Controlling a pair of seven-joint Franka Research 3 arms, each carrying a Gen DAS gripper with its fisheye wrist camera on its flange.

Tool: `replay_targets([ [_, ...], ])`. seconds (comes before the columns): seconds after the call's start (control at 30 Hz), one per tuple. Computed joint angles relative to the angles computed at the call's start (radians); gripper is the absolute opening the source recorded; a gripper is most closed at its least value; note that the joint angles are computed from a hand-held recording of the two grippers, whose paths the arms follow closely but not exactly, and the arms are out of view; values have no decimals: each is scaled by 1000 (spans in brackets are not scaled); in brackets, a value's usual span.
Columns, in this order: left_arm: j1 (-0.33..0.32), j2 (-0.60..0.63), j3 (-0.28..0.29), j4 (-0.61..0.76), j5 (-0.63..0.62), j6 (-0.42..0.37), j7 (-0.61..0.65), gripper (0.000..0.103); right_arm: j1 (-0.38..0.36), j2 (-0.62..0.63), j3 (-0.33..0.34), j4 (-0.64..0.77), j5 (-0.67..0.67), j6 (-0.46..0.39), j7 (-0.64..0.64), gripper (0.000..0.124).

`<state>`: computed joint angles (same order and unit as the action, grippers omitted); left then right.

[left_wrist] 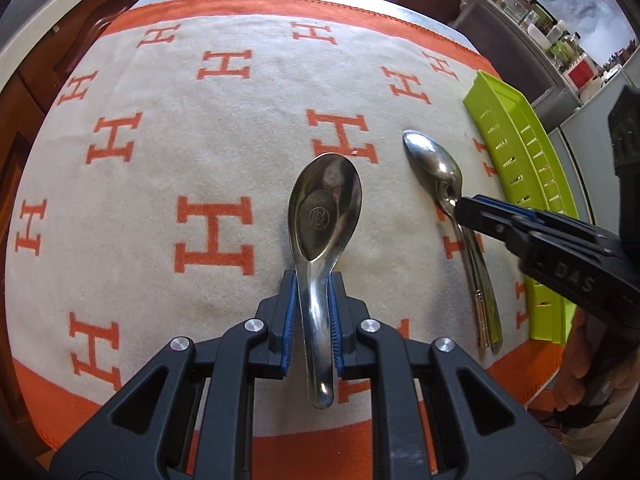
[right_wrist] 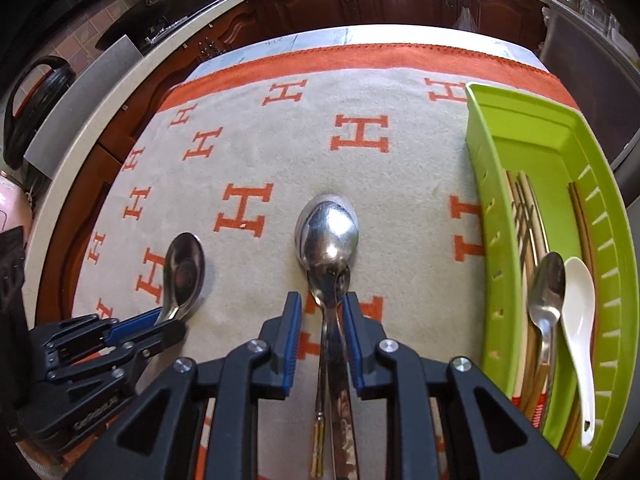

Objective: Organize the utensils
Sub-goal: 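Carry both spoons into the green tray and open both tools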

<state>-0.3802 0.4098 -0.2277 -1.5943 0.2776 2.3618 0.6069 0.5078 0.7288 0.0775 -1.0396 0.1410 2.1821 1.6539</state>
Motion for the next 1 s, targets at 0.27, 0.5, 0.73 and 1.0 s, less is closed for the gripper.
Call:
replay_targets([
  [0.27, 10, -6, -3, -32, -13, 58, 2, 12, 0, -31, -6, -75, -3, 72, 4, 6],
  [0.5, 15, -11, -3, -44, -24, 83, 2, 12, 1, -102, 2, -190, -15, 172, -14, 5],
  [0.73, 7, -28, 0, -49, -1, 92, -10, 12, -38, -173, 42, -318, 64, 299, -72, 5],
  [1.0, -10, -27, -4, -17, 25, 76, -5, 12, -98, -301, 95, -500, 223, 443, -197, 5],
])
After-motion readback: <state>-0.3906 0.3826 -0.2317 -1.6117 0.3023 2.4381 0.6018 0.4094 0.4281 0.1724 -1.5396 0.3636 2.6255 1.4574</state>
